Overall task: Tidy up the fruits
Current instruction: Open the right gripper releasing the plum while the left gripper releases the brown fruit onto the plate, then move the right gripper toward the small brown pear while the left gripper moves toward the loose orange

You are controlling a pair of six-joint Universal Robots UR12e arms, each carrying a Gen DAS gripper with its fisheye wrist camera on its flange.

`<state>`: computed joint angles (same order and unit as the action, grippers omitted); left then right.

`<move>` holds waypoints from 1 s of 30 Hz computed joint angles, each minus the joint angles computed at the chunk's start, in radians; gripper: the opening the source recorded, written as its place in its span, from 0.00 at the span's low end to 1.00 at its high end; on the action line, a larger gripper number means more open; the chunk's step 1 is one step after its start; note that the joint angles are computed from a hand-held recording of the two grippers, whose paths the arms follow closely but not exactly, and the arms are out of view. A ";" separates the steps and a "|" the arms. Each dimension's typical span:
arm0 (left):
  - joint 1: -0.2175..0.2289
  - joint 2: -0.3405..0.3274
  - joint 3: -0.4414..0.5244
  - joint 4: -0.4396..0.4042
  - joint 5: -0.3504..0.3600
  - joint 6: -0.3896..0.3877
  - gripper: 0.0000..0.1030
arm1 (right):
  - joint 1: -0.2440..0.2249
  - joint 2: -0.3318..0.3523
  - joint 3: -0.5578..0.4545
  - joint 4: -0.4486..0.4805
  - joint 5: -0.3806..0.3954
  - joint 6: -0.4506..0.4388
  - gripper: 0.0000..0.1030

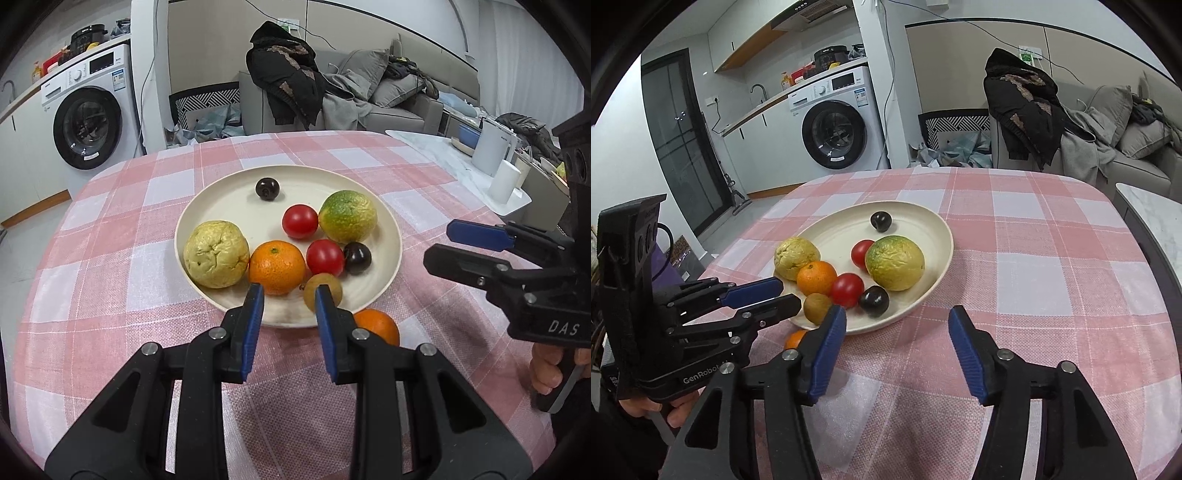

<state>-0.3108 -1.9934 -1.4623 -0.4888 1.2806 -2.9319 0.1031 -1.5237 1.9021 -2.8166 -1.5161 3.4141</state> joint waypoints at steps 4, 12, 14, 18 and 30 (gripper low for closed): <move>0.008 0.009 -0.009 -0.002 -0.012 -0.028 0.53 | 0.000 -0.013 0.008 0.019 -0.005 0.004 0.71; 0.012 0.055 -0.065 0.046 0.015 -0.039 0.83 | 0.006 -0.046 0.021 0.090 -0.047 -0.011 0.90; 0.012 0.067 -0.080 0.057 0.021 -0.030 0.87 | 0.012 -0.052 0.024 0.100 -0.067 -0.017 0.96; 0.011 0.093 -0.114 0.073 0.027 -0.012 0.98 | 0.022 -0.068 0.030 0.130 -0.082 -0.035 0.99; 0.019 0.147 -0.187 0.077 0.018 0.004 0.98 | 0.062 -0.108 0.054 0.171 -0.148 -0.113 0.99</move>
<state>-0.2919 -1.8462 -1.6491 -0.4121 1.2983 -2.9279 0.1652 -1.6315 1.9563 -2.6451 -1.6644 3.3010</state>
